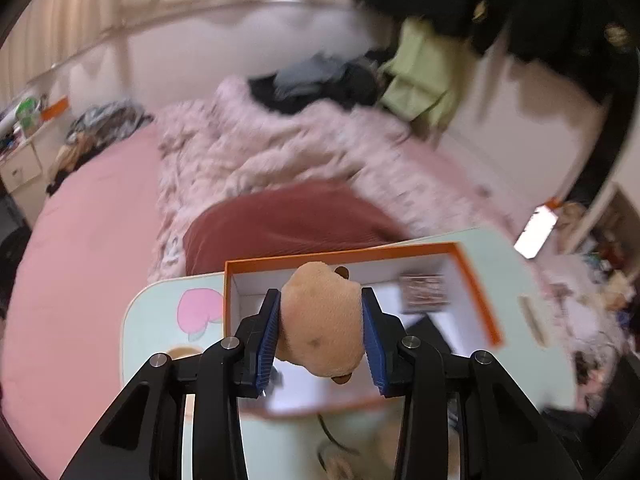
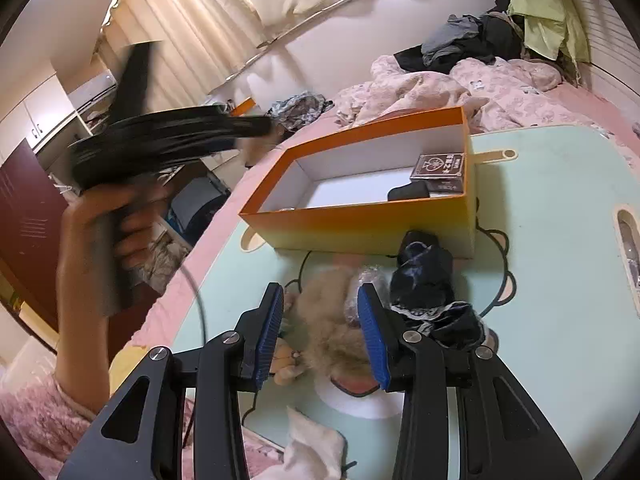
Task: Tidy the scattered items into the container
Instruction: 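Lift the plush bear head from the box with the left tool and place it on the table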
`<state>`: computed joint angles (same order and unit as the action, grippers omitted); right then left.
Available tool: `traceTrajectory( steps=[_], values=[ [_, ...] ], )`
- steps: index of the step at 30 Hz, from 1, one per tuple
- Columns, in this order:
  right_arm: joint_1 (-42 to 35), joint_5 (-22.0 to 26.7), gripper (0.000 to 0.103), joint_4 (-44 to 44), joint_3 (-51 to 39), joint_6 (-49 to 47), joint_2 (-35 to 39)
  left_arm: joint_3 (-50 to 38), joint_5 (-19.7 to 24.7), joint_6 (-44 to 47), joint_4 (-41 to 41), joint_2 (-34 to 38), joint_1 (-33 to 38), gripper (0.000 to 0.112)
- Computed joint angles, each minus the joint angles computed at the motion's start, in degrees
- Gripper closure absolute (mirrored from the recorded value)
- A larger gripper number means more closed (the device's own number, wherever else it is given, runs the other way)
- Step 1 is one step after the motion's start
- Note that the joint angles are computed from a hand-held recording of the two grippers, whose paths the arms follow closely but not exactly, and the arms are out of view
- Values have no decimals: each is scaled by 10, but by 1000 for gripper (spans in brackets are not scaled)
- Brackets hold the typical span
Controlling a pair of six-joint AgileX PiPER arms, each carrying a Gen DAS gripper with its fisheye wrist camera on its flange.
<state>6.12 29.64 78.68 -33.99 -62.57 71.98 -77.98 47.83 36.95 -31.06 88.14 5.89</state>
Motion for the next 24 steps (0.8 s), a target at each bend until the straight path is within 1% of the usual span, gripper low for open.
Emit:
traceTrajectory(
  steps=[3, 4, 6, 7, 8, 11, 12, 13, 14, 15, 16, 17, 19, 20, 22, 24],
  values=[
    [-14, 7, 63, -7, -5, 8, 1, 98, 3, 90, -64, -65, 48, 74],
    [-18, 8, 63, -13, -8, 14, 3, 127, 2, 112, -75, -75, 61, 74],
    [-25, 12, 63, -53, -29, 54, 8, 187, 1, 153, -99, -83, 88, 74],
    [-26, 12, 63, -92, -45, 93, 9, 209, -3, 163, -106, -81, 98, 74],
    [-22, 10, 63, -148, -66, 150, 9, 229, -13, 172, -114, -74, 106, 74],
    [-7, 19, 63, -320, -162, 311, 32, 281, -61, 199, -149, -66, 125, 74],
    [0, 30, 63, -378, -196, 364, 44, 289, -61, 213, -169, -59, 135, 74],
    [7, 50, 63, -435, -238, 414, 62, 294, -57, 224, -185, -54, 143, 74],
    [16, 79, 63, -492, -295, 459, 98, 303, -60, 235, -200, -50, 147, 74],
    [27, 114, 63, -549, -343, 508, 125, 313, -67, 245, -211, -48, 148, 74],
    [39, 161, 63, -597, -400, 544, 166, 325, -77, 264, -230, -48, 150, 72],
    [46, 208, 63, -622, -456, 563, 210, 338, -86, 285, -251, -51, 151, 72],
    [52, 281, 63, -639, -539, 570, 280, 354, -98, 304, -274, -59, 149, 71],
    [60, 308, 63, -657, -576, 578, 311, 359, -102, 312, -285, -61, 148, 71],
    [76, 335, 63, -705, -619, 607, 349, 371, -109, 334, -309, -64, 144, 70],
    [81, 354, 63, -728, -649, 630, 382, 374, -112, 347, -325, -63, 133, 70]
  ],
)
